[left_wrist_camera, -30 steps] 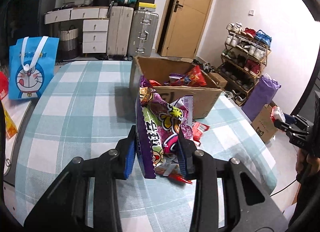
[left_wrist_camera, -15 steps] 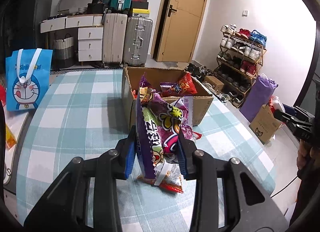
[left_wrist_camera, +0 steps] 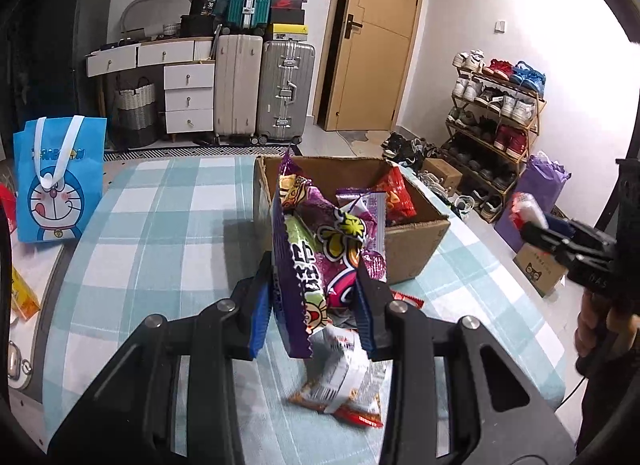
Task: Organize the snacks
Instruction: 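Lift and carry both held packs over the cardboard box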
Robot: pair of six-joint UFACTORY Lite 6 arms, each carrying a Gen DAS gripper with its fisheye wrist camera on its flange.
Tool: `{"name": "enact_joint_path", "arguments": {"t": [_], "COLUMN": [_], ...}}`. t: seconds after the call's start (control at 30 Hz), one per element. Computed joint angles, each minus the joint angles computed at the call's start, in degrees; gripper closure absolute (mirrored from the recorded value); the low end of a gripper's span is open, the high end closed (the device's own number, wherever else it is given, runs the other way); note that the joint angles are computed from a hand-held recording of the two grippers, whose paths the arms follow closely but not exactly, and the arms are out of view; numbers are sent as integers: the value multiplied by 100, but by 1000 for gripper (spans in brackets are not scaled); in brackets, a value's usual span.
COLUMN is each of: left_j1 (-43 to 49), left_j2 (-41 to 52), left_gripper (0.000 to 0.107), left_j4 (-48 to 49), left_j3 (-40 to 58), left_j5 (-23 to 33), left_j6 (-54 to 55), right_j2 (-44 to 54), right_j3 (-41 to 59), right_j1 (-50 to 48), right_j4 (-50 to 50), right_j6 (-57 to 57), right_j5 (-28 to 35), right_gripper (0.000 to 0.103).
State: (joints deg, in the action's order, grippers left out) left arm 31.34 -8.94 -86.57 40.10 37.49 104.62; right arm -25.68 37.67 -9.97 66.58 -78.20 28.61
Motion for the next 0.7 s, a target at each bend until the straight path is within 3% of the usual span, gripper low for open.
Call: {"name": "enact_joint_path", "arguments": {"t": [0.47,0.7], "left_j1": [-643,-880], "left_j2": [1326,1887], "left_gripper": [75,75], "left_j4": [-772,-1132], "left_j3": [1049,1509], "left_j5": [-491,-688], "left_j6": [456,618], "right_j2": [1793,2468], "right_j3": [510,959], "right_j1": [1114,1446], "right_j4": [4204,5290], "right_j6": [-3078,-3887], "right_j5": [-565,-706], "right_gripper": [46,46]}}
